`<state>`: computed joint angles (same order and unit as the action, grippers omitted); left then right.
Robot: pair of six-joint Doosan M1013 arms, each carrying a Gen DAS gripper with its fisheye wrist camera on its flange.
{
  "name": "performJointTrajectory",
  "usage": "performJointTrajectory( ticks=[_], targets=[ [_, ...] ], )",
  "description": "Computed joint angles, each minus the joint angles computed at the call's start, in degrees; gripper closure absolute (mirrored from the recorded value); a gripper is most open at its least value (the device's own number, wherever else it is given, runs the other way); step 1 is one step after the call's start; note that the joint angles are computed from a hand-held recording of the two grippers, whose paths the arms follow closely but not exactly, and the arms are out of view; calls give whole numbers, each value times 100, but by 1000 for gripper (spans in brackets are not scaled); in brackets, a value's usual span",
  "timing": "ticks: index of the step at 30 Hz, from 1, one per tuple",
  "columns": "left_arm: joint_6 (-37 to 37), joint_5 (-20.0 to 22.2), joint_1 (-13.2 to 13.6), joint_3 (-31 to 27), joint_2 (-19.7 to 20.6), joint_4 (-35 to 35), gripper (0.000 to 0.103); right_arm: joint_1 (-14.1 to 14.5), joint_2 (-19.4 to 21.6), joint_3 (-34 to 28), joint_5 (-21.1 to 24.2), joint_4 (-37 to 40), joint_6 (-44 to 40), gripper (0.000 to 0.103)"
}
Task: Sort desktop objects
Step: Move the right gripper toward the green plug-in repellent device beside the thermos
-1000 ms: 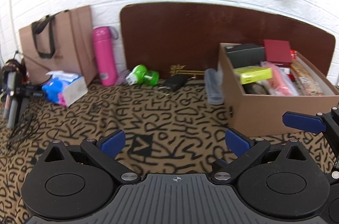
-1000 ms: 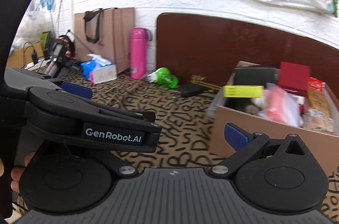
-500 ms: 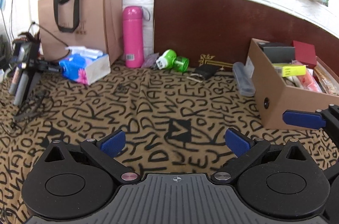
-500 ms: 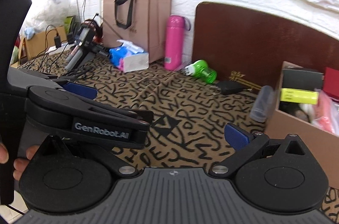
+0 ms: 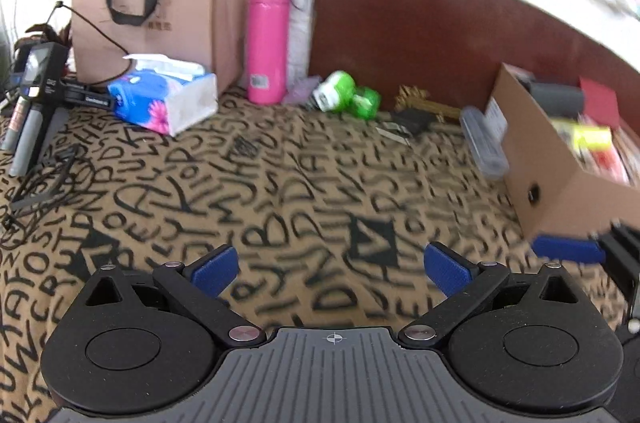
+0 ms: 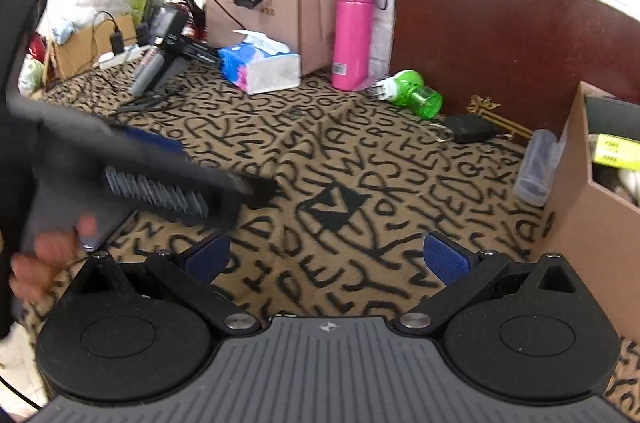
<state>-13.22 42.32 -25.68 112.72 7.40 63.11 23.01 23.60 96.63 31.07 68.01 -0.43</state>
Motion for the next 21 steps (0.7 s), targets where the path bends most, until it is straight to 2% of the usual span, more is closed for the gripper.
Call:
performJointTrajectory(
  ticks=[5, 11, 15, 17, 21],
  targets=[
    [-97, -98, 227, -39, -73, 112, 0, -1, 99, -208, -209, 165, -69, 1],
    [196, -420, 451, -163, -21, 60, 0, 82, 277, -561, -294, 473, -312, 1],
    [487, -654, 595, -282, 53, 0, 1, 164, 429, -816, -317, 444, -177, 1],
    [544, -535, 632, -372, 125, 75, 2, 226, 508, -944, -418, 418, -146, 1],
    [723, -665, 865, -484, 214, 7, 3, 305, 714, -1230, -457, 382, 52, 2]
  ],
)
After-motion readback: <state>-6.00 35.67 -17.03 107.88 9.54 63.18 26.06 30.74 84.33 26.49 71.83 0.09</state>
